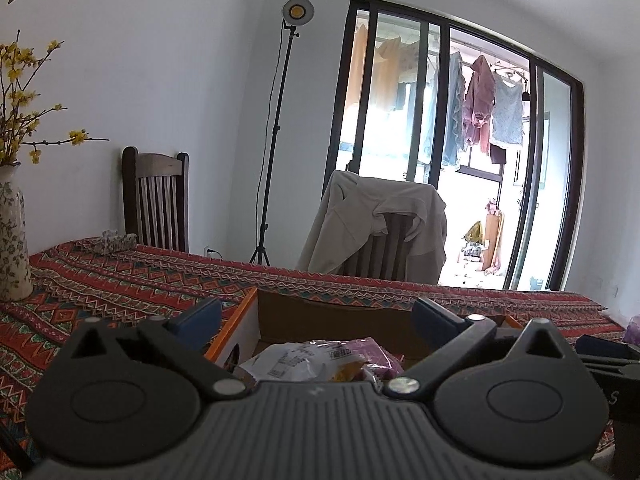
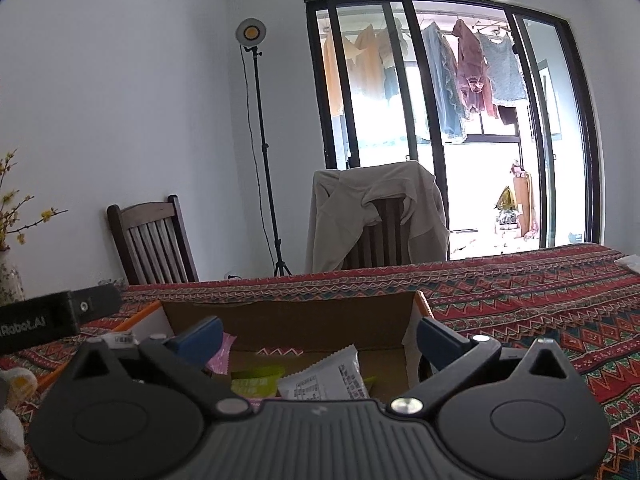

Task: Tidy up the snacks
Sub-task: 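Move both grippers back to the last packets beside the box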

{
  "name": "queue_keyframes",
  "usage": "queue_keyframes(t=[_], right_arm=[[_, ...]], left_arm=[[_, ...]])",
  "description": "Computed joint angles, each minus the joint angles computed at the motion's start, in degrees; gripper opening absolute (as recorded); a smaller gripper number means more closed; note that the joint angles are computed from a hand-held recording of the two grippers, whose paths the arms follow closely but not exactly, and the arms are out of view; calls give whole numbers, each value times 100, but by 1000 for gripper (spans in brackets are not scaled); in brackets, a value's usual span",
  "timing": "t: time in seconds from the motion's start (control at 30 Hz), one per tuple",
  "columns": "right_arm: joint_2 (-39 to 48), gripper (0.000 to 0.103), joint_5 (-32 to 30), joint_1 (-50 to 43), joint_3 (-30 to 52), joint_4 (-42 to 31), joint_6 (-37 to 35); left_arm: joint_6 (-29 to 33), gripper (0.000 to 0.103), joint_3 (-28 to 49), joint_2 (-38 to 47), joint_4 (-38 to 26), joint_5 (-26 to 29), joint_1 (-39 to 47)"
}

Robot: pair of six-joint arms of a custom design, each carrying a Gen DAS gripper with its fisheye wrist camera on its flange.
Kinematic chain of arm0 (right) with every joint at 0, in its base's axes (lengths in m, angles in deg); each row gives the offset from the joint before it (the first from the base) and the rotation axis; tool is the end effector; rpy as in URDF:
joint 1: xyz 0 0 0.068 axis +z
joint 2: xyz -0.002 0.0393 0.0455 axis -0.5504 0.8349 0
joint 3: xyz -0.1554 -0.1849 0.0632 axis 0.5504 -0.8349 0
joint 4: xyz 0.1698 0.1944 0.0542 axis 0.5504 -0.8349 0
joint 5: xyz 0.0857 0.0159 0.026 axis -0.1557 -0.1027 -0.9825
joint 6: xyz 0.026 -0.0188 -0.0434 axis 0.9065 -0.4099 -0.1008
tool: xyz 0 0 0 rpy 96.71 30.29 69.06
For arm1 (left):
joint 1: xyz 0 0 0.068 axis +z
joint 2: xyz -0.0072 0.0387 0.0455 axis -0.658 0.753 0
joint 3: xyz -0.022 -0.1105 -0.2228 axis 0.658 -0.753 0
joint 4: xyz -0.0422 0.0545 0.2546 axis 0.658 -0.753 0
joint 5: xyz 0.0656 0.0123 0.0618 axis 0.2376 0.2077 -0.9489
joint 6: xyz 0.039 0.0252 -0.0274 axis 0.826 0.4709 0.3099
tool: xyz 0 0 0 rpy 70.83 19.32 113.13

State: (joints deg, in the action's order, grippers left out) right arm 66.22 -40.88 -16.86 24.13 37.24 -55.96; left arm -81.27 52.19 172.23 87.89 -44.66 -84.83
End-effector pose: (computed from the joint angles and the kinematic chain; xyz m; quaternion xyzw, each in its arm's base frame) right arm 0.2997 0.0785 0.1952 0.0594 0.7909 0.0409 0.6077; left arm 0.3011 -0.2601 0.1907 0.0112 0.7738 -0.0915 0.6267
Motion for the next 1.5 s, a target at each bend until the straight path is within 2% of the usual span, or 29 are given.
queue_keyframes(t=[0.33,0.5,0.6,0.9,1.1,1.33,1.5], right_arm=[[-484,103,-78,-49,-52,-395,180],[-955,103,217,139,-156,-700,74],[-1249,103,381,271,-293,-888,38],[-2088,103,952,801,-808,-1522,204],[-2604,103,1379,1231,-1202,-1941,368],[-2955,103,1773,1697,-1539,-2400,617],[-3054,103,2005,2046,-1676,-2680,867]], left_arm=[[-399,103,-151,-678,-592,277,14],[-486,103,-403,-1110,-849,290,-16],[-528,103,-680,-1445,-984,343,-40],[-454,103,-1737,-2406,-1041,49,-199],[-673,103,-2414,-2933,-1330,60,-129],[-499,103,-3166,-3389,-1306,-10,-70],[-387,103,-3497,-3249,-897,-129,2]])
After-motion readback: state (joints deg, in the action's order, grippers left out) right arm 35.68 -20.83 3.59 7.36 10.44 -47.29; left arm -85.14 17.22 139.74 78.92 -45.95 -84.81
